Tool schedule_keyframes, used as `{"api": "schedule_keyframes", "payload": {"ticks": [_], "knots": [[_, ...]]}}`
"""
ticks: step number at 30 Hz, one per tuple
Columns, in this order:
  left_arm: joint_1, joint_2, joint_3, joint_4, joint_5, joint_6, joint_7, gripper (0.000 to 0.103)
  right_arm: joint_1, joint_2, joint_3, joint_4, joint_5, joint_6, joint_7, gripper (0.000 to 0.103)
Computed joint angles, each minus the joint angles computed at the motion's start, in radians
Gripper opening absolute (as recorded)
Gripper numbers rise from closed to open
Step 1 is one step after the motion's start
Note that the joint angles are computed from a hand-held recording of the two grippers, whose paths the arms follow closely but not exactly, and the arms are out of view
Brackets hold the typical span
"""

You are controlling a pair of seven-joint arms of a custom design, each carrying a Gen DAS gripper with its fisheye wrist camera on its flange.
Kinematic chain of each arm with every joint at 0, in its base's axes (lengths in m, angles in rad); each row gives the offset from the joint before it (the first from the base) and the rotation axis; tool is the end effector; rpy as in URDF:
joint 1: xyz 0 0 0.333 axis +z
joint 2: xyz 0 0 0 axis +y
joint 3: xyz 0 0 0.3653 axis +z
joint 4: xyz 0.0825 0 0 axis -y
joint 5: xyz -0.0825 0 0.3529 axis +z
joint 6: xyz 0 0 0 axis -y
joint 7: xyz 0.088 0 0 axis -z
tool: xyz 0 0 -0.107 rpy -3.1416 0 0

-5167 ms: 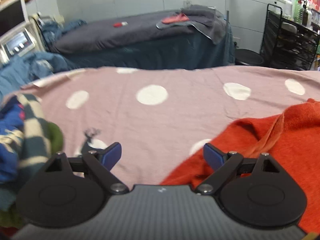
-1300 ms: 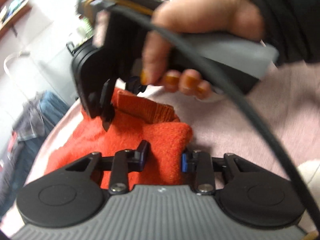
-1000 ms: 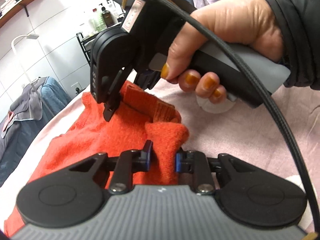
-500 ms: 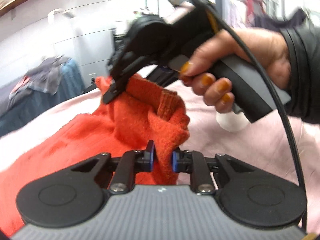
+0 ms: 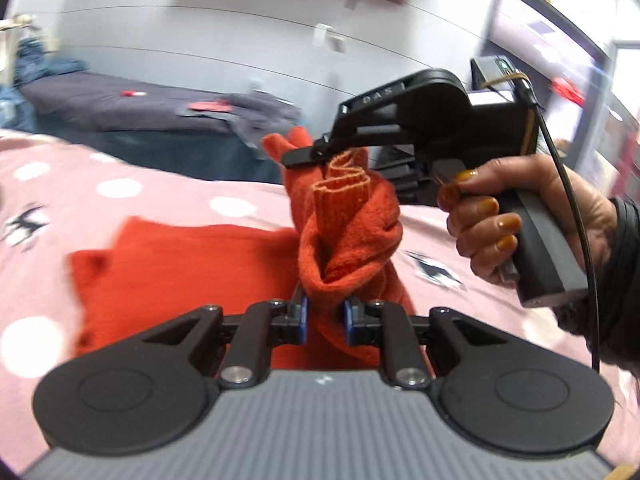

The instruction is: Fold small clothes

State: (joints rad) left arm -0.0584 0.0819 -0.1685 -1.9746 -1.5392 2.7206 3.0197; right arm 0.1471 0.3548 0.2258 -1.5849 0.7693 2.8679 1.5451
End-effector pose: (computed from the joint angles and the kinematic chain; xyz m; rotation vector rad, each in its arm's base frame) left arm 0.5752 -0.0921 0.5373 -1.3635 2.0210 -1.4802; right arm 0.6702 0.1887 0.5902 -1.2438 1.6925 -0.0086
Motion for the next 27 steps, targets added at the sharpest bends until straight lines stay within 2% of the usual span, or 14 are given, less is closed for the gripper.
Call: {"api": "schedule_keyframes", "payload": {"ticks": [4,10,13,16,18,20,21,24,27], "knots": [[0.025,-0.022,0.024,-0.036,-0.02,0.039,0.019,0.016,0.071,0.105,-0.029,0.143,-0.125,-0.05,0.102,0.031],[0.065,-0.025,0.053,-0.066,0.029,0.06,-0.065,0.016,0.151,0.222,-0.066,0.294,-0.31,-0.125,0.232,0.031],[0.08,-0.017,0.057,-0.069,0.074,0.06,-0.124,0.016,0.161,0.262,-0.056,0.334,-0.351,-0.142,0.271,0.032],[0.09,-0.012,0.056,-0.073,0.113,0.058,-0.163,0.017,0.181,0.284,-0.068,0.351,-0.391,-0.156,0.319,0.038],[0.095,-0.008,0.055,-0.081,0.124,0.06,-0.196,0.02,0.198,0.299,-0.085,0.366,-0.427,-0.17,0.356,0.053],[0.102,-0.006,0.054,-0.088,0.141,0.054,-0.224,0.022,0.214,0.297,-0.105,0.348,-0.459,-0.149,0.398,0.062],[0.106,-0.005,0.055,-0.089,0.142,0.051,-0.225,0.025,0.209,0.29,-0.096,0.329,-0.453,-0.127,0.411,0.066],[0.11,-0.01,0.053,-0.104,0.14,0.07,-0.207,0.029,0.187,0.269,-0.06,0.28,-0.434,-0.059,0.416,0.068],[0.111,-0.025,0.054,-0.122,0.14,0.105,-0.238,0.029,0.215,0.207,-0.11,0.187,-0.477,0.033,0.463,0.076]]}}
